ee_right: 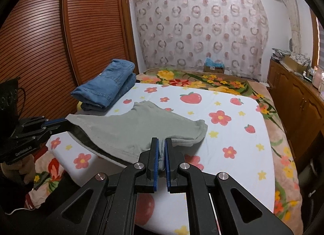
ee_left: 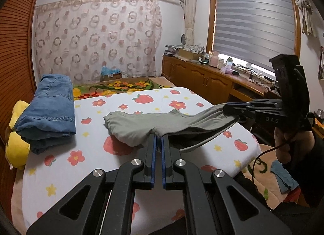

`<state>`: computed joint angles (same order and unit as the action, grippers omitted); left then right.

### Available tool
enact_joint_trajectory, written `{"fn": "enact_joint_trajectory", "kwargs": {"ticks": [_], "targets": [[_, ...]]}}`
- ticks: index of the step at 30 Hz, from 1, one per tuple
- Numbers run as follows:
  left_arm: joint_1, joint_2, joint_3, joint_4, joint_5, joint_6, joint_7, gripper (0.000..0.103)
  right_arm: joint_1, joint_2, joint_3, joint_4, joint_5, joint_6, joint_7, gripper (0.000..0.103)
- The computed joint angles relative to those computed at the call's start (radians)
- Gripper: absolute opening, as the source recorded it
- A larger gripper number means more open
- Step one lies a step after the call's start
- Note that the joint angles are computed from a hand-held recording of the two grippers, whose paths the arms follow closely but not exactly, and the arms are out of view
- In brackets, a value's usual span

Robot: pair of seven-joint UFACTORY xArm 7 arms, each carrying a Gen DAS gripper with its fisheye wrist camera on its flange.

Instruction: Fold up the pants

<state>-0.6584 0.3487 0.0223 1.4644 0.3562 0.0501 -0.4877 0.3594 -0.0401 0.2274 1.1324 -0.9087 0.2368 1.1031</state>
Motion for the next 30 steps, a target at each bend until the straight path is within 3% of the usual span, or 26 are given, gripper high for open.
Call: {"fn": "enact_joint_trajectory", "kwargs": {"ticks": [4, 21, 30], "targets": [[0.005, -0.014, -0.012, -0.031, -0.008, -0.014, 0.009, 0.005, -0.004, -0.021, 0.012, -0.033, -0.051, 0.006, 0.051, 0.006], [0.008, -0.060, -0.034, -0.074, -0.016, -0.028, 0.036, 0.005, -0.032, -0.085, 0.061, -0.085, -0.053, 0.011, 0.072, 0.006], [0.045, -0.073, -0.085, -0.083, -0.058, -0.037, 0.102, 0.005, -0.065, -0.133, 0.105, -0.122, -0.082, -0.003, 0.098, 0.006]]}}
